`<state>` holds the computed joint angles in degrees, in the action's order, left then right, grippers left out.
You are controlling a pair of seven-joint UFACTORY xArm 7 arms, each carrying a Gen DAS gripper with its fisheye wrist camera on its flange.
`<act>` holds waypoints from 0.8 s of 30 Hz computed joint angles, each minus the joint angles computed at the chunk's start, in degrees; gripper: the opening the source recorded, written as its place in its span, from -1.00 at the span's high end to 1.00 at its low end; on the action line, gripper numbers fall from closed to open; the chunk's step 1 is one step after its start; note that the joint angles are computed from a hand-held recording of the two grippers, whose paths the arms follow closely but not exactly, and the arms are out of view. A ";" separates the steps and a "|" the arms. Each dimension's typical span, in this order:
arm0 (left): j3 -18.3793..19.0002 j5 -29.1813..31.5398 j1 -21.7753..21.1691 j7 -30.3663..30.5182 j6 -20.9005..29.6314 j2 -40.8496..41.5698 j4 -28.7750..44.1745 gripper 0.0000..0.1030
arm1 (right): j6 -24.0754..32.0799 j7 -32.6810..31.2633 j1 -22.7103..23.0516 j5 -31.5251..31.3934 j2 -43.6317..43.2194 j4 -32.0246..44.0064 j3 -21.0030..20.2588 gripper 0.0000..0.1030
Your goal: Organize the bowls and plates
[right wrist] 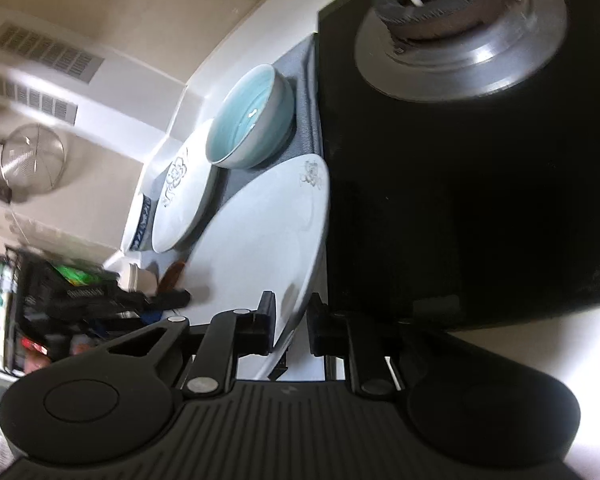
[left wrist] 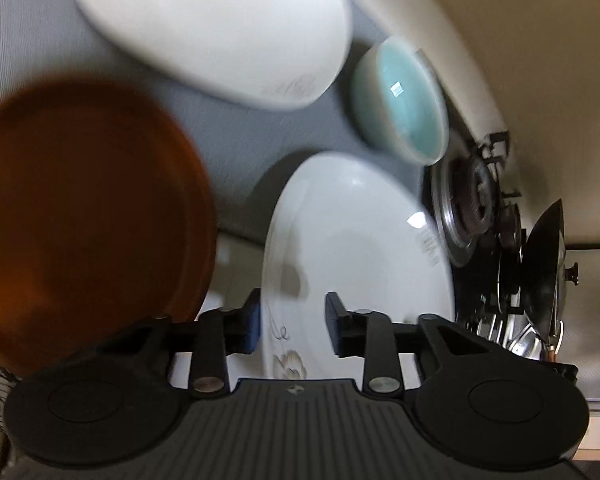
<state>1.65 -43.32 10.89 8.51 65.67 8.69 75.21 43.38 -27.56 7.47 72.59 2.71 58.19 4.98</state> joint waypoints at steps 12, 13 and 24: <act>-1.15 4.33 -1.31 2.60 -0.92 0.36 1.00 0.39 | 0.95 1.97 -0.80 -1.00 1.45 0.53 0.34 0.76; -0.92 4.73 -1.36 2.13 -0.82 0.09 0.92 0.47 | 1.31 1.81 -1.00 -0.54 0.91 0.23 0.19 0.76; 1.12 2.37 -0.55 1.87 -0.19 -5.12 -0.21 0.64 | 4.46 2.74 -1.52 -0.97 -0.45 1.60 -0.63 0.69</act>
